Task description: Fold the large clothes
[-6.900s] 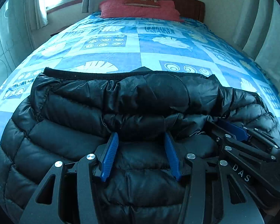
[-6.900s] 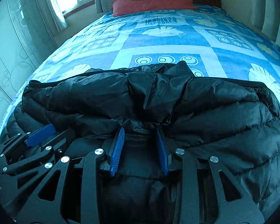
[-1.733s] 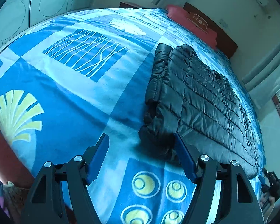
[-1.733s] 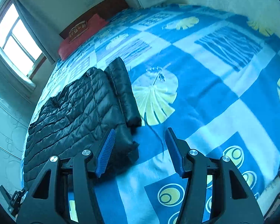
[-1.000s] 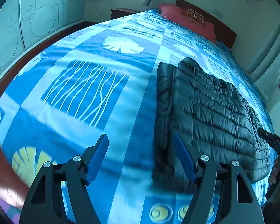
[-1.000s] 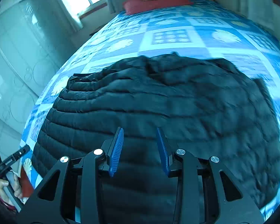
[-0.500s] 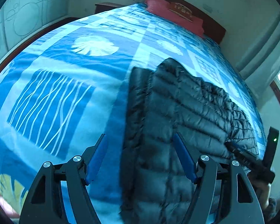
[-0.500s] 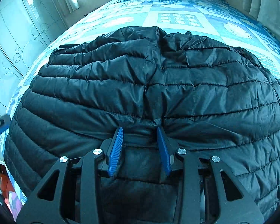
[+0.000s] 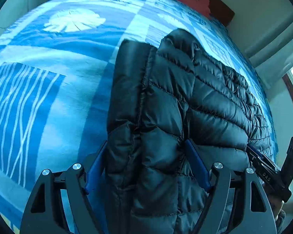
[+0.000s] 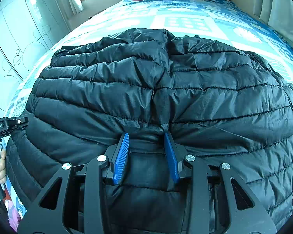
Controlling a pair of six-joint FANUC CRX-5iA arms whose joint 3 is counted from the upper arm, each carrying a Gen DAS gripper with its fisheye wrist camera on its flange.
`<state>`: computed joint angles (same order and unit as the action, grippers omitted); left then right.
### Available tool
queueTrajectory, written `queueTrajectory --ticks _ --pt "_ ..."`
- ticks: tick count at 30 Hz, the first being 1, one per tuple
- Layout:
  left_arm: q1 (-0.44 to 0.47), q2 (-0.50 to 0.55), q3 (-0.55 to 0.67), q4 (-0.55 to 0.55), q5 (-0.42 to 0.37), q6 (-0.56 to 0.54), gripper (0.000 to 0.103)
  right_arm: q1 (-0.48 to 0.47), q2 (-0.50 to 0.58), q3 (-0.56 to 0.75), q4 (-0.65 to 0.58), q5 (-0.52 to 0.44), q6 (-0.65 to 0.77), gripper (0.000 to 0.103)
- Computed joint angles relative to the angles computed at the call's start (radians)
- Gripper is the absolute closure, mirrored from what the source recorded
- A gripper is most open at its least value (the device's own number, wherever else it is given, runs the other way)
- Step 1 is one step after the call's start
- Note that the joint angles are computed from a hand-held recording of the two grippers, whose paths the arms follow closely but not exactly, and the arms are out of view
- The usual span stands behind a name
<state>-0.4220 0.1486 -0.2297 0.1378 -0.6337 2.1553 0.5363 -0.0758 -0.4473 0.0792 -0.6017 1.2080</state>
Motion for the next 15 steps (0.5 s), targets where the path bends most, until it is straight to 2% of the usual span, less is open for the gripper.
queueTrajectory --ticks 2,5,6,8,12,15 --pt "0.009 0.001 -0.023 0.04 0.03 -0.045 0.023 0.0 -0.001 0.0 -0.001 0.001 0.0 0.066" --pt "0.003 0.006 -0.016 0.024 0.032 -0.055 0.026 0.001 -0.003 -0.004 0.004 0.005 -0.006 0.066" --pt "0.002 0.005 -0.023 0.04 0.043 -0.081 0.034 0.0 -0.002 -0.003 0.002 0.005 -0.002 0.066" --pt "0.004 0.001 -0.046 0.094 0.07 -0.14 0.044 0.0 0.0 -0.004 0.004 0.008 -0.004 0.066" --pt "0.006 -0.011 -0.086 0.17 0.115 -0.207 0.058 0.001 0.0 -0.008 0.01 0.014 -0.008 0.066" --pt "-0.005 -0.013 -0.067 0.131 0.105 -0.182 0.068 0.001 -0.001 -0.01 0.014 0.017 -0.011 0.066"
